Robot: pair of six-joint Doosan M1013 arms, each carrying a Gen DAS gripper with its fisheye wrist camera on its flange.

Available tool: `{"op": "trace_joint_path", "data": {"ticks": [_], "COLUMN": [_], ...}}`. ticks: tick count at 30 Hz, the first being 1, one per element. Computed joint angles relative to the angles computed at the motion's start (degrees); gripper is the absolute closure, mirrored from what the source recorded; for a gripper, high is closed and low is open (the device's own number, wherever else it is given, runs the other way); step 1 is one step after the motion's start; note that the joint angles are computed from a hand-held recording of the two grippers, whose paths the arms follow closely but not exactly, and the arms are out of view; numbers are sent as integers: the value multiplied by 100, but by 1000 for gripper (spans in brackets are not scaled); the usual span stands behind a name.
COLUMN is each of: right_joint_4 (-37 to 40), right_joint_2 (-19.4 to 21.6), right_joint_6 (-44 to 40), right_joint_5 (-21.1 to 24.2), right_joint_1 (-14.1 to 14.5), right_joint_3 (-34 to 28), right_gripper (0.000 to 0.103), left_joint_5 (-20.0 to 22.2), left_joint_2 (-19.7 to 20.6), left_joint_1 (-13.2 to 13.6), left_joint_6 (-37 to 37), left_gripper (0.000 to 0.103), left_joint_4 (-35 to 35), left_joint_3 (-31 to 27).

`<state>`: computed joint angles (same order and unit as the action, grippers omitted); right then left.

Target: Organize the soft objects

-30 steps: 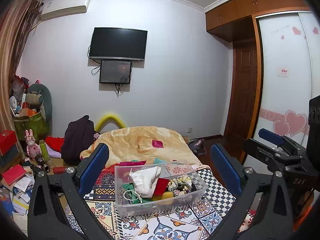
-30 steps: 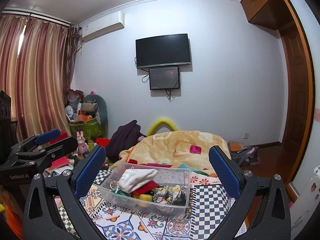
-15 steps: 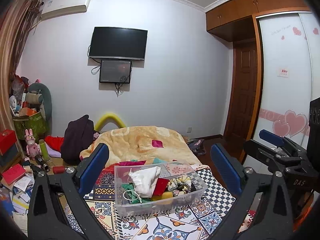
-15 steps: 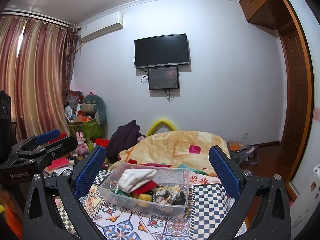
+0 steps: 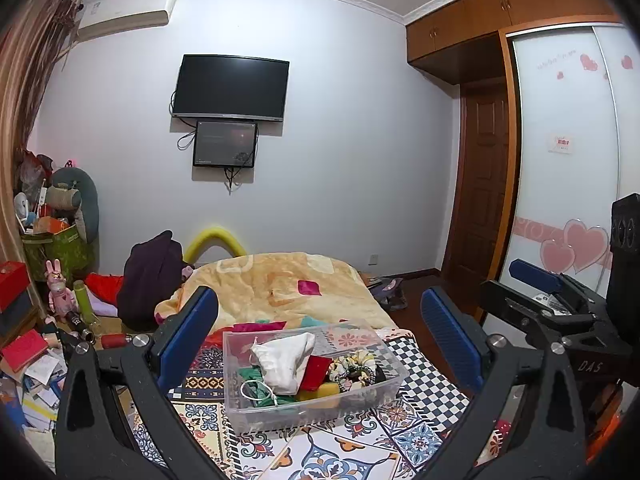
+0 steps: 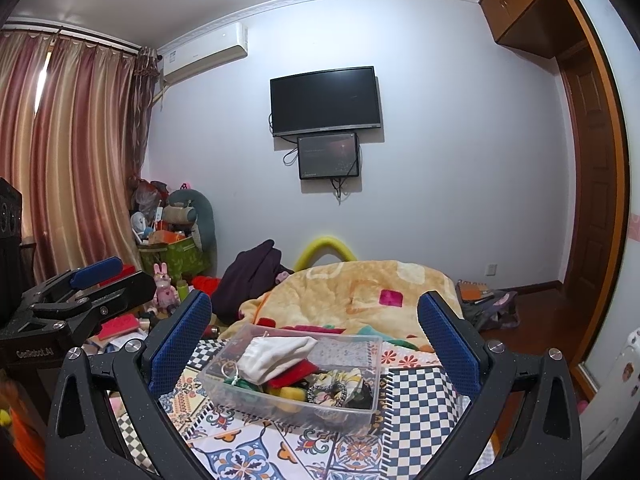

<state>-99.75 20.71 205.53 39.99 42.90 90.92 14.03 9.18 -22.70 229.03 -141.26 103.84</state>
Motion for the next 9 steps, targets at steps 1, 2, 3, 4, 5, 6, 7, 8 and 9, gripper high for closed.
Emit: {"op": "trace_joint_path", "data": {"ticks": [1,2,3,4,5,6,7,8,9], "right_joint_4": [-8,-19,-18,-25,-29,-26,-24,-24,-22], "right_joint_2": [-2,-3,-1,0,-2,-3,-1,-1,0], "right_joint_6": [5,15,14,20,21,14,13,13,14], "right_joint_5": [-3,-12,-14,-8,-21,-28,-15,-15,-15], "right_joint_1": [0,-2,-3,-2,-6,-8,-4,-4,-6], "right_joint_3": [2,9,8,8,8,6,5,5,4], "right_gripper": [0,0,0,0,0,0,0,0,0], "left_joint_5": [-2,-7,-8,-2,-1,5,14,26,27], "left_joint_2": [0,2,-1,1,2,1,0,-2,-2], "left_joint_1": [0,2,4,3,2,4,2,6,5], "left_joint_6": [-36,-65,-90,-78,-74,-94,-102,-128,-144], "left_gripper": [0,0,0,0,0,0,0,0,0], "left_joint_4": [34,63,92,79,78,109,121,153,179], "left_joint_3": [-2,-9,-8,-9,-12,-13,-12,-9,-12]}}
